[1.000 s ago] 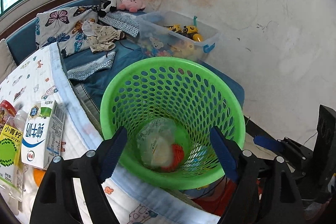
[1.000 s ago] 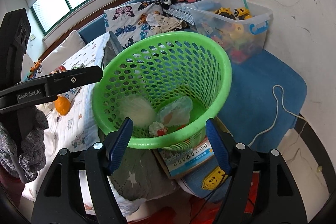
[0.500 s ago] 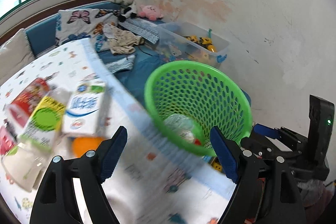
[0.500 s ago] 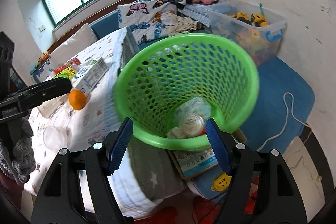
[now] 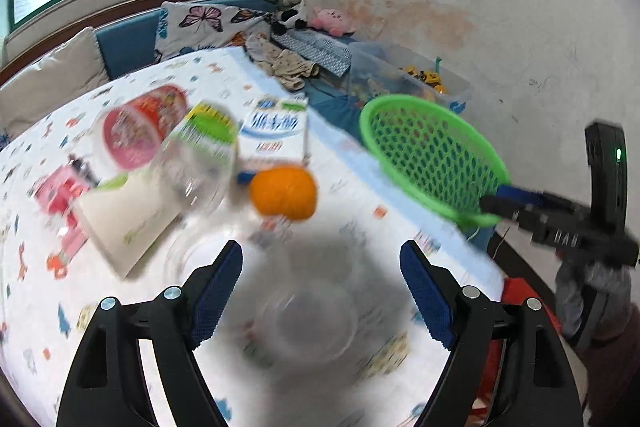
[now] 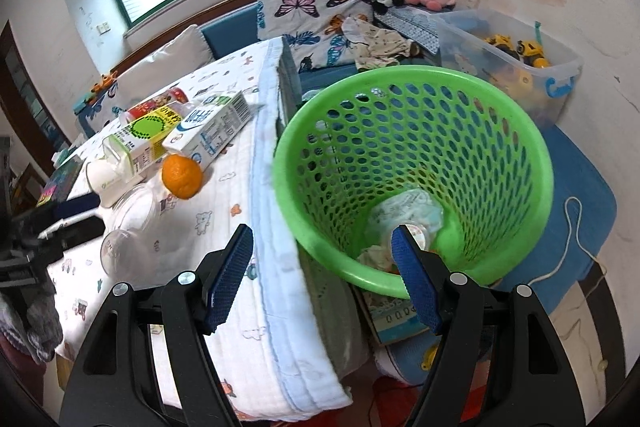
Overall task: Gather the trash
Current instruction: 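Grasp the clear plastic dome lid with the left tool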
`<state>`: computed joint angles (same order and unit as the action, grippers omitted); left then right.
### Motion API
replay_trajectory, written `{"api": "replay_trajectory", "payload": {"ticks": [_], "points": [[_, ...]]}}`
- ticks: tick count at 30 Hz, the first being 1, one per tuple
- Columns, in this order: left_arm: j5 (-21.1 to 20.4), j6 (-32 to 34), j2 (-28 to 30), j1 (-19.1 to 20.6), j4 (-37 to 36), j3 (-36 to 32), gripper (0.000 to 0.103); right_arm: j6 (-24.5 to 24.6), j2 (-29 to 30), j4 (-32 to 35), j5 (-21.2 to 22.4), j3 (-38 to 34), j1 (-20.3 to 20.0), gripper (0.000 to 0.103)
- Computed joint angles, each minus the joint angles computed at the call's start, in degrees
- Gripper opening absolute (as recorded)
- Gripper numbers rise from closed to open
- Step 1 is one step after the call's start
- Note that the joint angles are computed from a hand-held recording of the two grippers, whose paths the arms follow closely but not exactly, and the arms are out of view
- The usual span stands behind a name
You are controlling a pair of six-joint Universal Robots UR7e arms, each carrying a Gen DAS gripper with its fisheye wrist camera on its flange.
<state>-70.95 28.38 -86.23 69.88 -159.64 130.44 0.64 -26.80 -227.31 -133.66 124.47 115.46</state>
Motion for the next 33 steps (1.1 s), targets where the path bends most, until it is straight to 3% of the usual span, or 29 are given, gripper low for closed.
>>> {"api": "replay_trajectory", "payload": {"ticks": [4, 19, 25, 27, 33], "points": [[0.3, 1.3, -1.0, 1.6, 0.6, 1.3, 0.086, -0.1, 0.4, 0.9, 0.5, -0.8, 0.3, 0.072], [4.2, 4.7, 2.3, 1.9, -6.3, 4.0, 0.084, -0.2, 1.2, 3.4, 1.3, -2.6, 0.5, 0.072], [8.0, 7.4, 3.5, 0.5, -11.7, 6.2, 0.076, -0.4, 1.7, 4.5, 1.7, -3.5, 0.9, 0.072], [9.4, 8.7, 4.1, 0.0, -13.9, 6.9, 0.067, -0.6, 1.8, 5.1, 1.8, -3.9, 1.0, 0.072], [8.3, 8.4, 2.7, 0.1, -14.2, 7.3, 0.063, -1.2, 2.1, 6.4, 2.4, -5.0, 1.5, 0.072]]}}
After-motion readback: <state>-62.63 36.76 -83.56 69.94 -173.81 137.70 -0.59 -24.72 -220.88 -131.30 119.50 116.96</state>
